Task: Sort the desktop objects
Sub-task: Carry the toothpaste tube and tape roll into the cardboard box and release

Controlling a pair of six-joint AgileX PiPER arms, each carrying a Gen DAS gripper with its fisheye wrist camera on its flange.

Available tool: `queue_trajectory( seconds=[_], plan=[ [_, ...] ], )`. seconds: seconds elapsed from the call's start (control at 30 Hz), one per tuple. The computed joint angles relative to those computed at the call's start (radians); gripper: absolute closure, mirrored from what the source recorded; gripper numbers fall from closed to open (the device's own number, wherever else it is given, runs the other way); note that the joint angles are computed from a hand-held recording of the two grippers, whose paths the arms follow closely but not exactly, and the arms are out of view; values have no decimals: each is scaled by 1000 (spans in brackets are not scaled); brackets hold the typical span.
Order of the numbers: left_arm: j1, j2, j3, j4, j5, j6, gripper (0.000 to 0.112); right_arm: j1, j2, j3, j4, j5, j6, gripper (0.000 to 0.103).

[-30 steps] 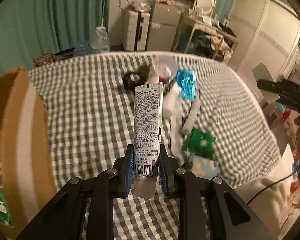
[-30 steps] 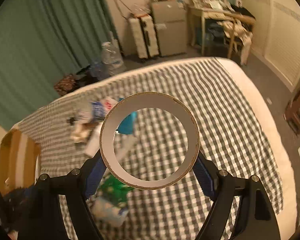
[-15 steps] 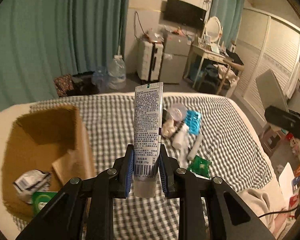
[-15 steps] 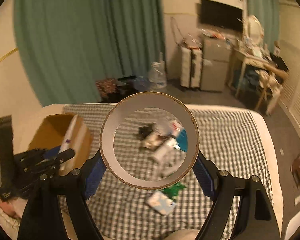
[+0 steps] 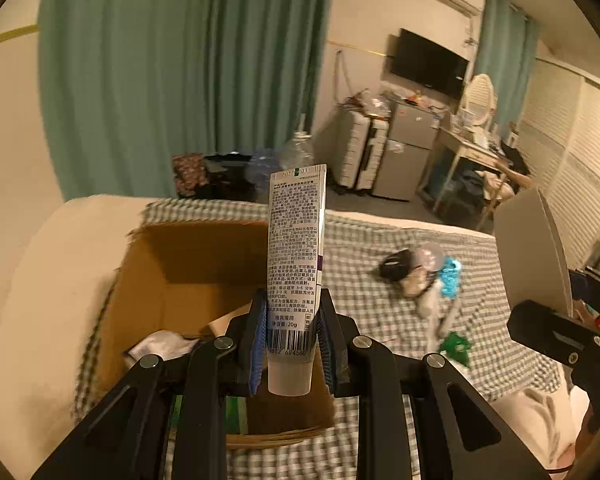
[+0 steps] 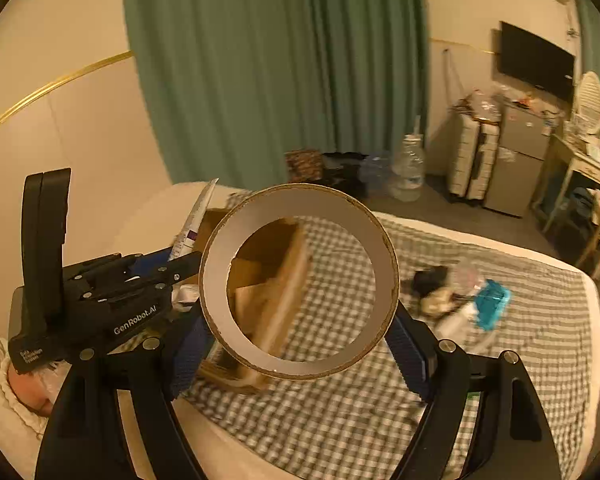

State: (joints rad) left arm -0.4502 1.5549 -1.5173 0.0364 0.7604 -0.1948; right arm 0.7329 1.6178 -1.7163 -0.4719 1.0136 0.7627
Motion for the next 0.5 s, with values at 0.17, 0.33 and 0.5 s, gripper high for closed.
queue_trajectory(
  seconds=[0.17, 0.33, 0.5],
  plan=[
    [89, 30, 49, -19, -25, 37, 89, -8, 180, -151, 96, -26, -69, 23],
    [152, 94, 72, -58, -59, 84, 89, -58, 349, -305, 246, -29, -166, 23],
    [220, 159, 96, -141, -92, 162, 87, -98, 541, -566, 350, 61, -249, 22]
  ],
)
